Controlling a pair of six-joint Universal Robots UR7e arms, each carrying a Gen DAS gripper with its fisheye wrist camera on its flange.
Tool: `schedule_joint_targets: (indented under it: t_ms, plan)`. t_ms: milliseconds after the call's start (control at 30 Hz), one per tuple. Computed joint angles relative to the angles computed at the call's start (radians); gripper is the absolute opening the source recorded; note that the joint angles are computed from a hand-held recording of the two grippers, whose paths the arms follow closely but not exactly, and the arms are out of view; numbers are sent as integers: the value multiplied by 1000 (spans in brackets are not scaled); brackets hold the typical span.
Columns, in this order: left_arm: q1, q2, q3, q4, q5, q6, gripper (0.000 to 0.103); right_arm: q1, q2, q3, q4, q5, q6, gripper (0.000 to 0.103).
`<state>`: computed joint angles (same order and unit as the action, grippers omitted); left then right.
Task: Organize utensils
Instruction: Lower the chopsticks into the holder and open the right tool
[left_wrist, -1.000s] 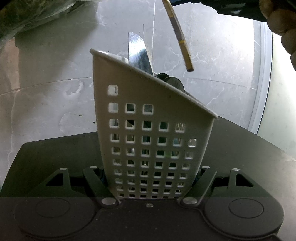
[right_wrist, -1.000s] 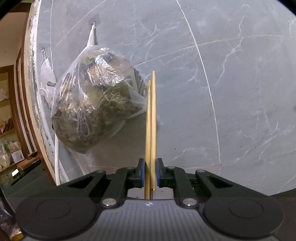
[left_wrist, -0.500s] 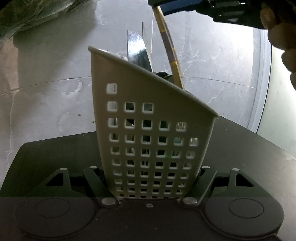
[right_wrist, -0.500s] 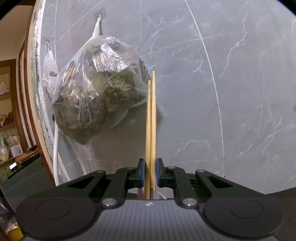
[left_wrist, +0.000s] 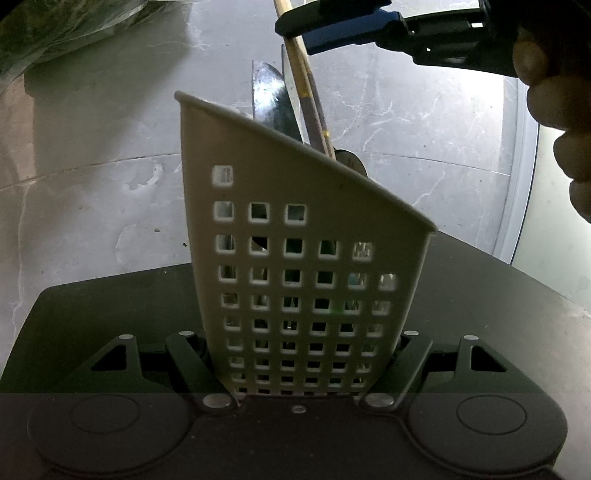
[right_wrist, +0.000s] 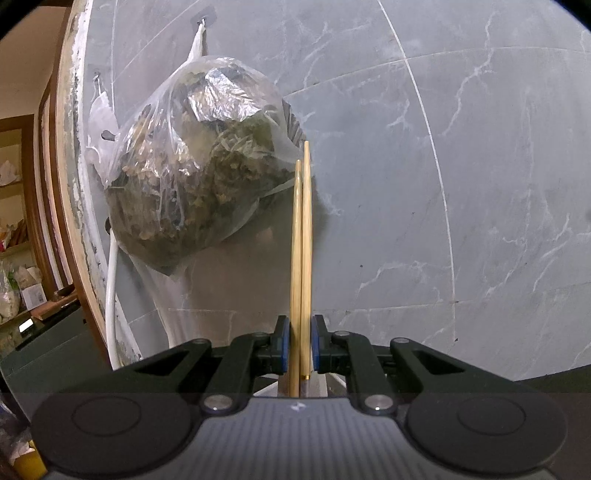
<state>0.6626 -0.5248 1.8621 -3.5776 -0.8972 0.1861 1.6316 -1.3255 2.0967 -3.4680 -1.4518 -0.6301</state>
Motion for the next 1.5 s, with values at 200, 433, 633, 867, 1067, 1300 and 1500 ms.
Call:
schedule_joint_targets:
  t_ms: [200,433,633,867,1067,1300,1500]
  plan:
    - [0,3,-2,1,-2,3,77,-24,-1,25,-23,41,-5,13]
    - [-1,3,-1,0,-2,3,77,-53,0,45,-47,96,-6,13]
    - [-1,4,-2,-1,-3,3,77,-59,6,62,-75,113,-5,13]
    - [1,6,-4,-3,-7,4,77,-66,4,86,-86,113,10,13]
    - [1,5,-3,-2,-9,5,77,-66,0,103,-85,105,9,13]
    - [1,5,-4,-2,-11,3,77,-64,11,107,-115,102,29,13]
    - [2,6,-8,3,-13,5,77,-56,46,101,-160,109,37,14]
